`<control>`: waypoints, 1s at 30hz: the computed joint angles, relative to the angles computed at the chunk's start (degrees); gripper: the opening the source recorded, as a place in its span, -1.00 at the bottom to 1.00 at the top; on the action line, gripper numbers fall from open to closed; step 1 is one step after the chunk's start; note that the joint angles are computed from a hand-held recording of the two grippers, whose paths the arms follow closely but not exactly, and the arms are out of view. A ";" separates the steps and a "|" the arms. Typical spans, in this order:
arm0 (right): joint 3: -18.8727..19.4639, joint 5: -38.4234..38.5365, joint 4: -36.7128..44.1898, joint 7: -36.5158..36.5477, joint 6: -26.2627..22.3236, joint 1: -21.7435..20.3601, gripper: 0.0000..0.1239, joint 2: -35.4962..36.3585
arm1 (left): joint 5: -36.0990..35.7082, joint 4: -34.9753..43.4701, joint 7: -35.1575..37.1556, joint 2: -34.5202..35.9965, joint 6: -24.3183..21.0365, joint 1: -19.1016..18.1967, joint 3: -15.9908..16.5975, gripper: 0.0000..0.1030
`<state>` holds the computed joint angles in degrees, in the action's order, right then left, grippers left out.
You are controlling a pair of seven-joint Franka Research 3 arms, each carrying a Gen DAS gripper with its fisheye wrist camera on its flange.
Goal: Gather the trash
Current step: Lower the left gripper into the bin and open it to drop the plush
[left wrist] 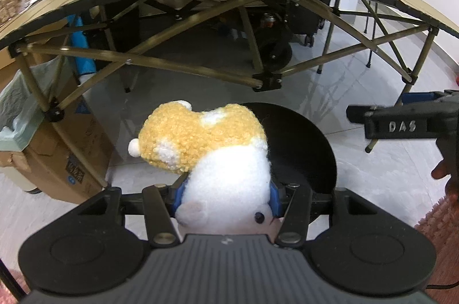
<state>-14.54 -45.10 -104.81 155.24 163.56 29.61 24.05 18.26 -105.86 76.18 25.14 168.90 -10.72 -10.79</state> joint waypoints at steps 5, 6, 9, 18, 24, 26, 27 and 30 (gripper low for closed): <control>-0.98 -1.29 -1.37 3.96 -1.24 -0.11 0.66 -1.63 | -1.00 2.78 2.01 2.11 -1.61 0.28 -1.55 0.04; -0.78 -1.39 -1.74 4.42 -1.45 -0.50 0.66 -1.98 | -1.14 3.22 2.24 2.42 -1.92 0.13 -1.66 0.04; -0.17 -1.58 -2.70 5.82 -1.60 -1.83 0.66 -2.92 | -1.91 4.70 3.41 3.51 -3.08 0.07 -2.34 0.04; 1.82 -0.39 -3.93 7.49 -0.90 -4.63 0.66 -3.97 | -4.67 10.11 7.17 7.03 -8.43 -0.38 -3.87 0.04; 2.13 0.73 -3.85 6.16 -0.94 -4.79 0.66 -3.80 | -7.15 14.68 9.46 9.75 -13.11 -1.02 -4.62 0.04; 2.22 1.23 -3.72 5.63 -1.04 -4.82 0.66 -3.65 | -8.14 16.62 10.12 10.84 -15.09 -1.21 -4.86 0.04; 2.30 1.56 -3.58 5.30 -1.17 -4.82 0.66 -3.55 | -8.66 17.56 10.42 11.34 -16.05 -1.27 -4.96 0.04; 2.32 2.34 -3.32 4.50 -1.42 -4.72 0.66 -3.29 | -10.01 20.91 11.03 13.18 -19.29 -1.69 -4.98 0.04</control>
<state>-12.22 -42.75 -108.14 159.73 162.14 24.89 20.76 8.25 -84.95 87.21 38.32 149.62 -12.41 -15.77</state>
